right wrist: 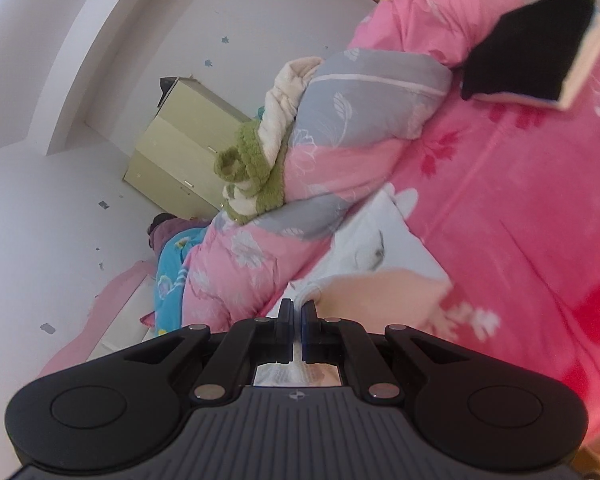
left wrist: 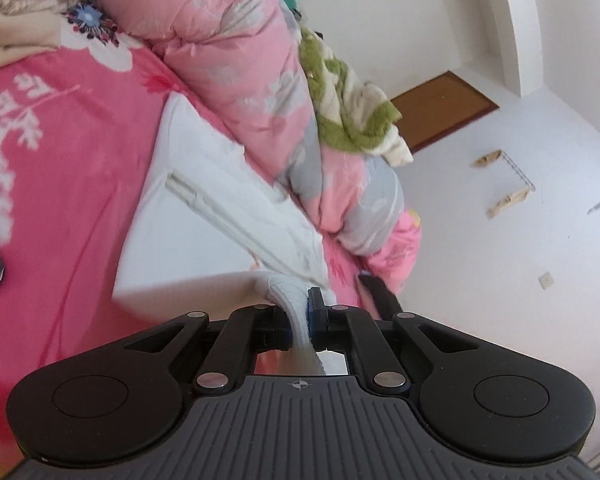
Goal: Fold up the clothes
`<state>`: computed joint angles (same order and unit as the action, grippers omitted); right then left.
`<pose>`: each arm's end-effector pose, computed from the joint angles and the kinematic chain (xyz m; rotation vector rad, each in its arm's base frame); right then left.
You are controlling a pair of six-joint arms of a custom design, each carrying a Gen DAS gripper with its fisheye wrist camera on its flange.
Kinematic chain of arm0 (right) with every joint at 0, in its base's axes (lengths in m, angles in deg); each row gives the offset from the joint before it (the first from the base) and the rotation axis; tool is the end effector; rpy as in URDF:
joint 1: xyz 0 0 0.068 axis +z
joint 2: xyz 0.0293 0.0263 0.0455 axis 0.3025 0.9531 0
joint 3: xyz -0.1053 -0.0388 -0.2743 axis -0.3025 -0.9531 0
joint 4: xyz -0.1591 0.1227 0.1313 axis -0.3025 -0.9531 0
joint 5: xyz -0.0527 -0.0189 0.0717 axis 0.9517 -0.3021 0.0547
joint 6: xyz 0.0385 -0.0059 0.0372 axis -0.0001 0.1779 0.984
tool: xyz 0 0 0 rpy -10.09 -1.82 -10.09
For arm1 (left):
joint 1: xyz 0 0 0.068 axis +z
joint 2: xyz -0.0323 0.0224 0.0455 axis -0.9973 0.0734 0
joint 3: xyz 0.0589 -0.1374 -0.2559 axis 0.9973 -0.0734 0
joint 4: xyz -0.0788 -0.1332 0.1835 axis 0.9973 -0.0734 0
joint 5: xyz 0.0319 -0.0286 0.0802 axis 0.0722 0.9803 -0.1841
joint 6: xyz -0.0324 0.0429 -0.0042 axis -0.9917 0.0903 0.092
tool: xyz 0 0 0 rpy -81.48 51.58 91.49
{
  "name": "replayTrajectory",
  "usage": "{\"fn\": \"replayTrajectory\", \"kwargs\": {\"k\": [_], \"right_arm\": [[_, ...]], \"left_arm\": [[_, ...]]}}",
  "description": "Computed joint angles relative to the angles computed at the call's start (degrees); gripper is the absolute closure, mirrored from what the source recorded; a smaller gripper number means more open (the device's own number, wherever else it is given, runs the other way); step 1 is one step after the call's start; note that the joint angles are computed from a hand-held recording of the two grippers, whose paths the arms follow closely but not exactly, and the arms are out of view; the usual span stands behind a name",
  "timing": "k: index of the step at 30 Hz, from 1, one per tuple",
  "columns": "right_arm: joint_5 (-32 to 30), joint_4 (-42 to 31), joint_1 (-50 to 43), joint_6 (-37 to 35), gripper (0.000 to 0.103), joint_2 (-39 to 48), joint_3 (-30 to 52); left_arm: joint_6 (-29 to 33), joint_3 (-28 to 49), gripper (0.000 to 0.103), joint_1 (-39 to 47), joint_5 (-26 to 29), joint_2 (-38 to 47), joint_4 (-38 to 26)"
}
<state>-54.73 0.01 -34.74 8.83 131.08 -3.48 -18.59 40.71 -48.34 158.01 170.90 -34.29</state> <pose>0.1258 -0.1107 0.3439 0.6205 1.8536 0.8669 0.2966 0.1841 0.2907 -0.2038 2.0878 -1.3073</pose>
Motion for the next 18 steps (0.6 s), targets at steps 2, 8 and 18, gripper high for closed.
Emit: {"fn": "replayTrajectory", "kwargs": {"k": [2, 8, 18], "right_arm": [[5.71, 10.77, 6.66, 9.29, 0.100, 2.02, -0.55], [18.51, 30.98, 19.84, 21.73, 0.100, 16.41, 2.86], [24.75, 43.40, 27.63, 26.27, 0.100, 49.53, 20.99]], "left_arm": [[-11.14, 0.54, 0.098, -2.20, -0.46, 0.82, 9.91], [-39.12, 2.43, 0.098, -10.43, -8.18, 4.77, 36.86], [-48.94, 20.59, 0.098, -19.15, -20.91, 20.12, 39.62]]}}
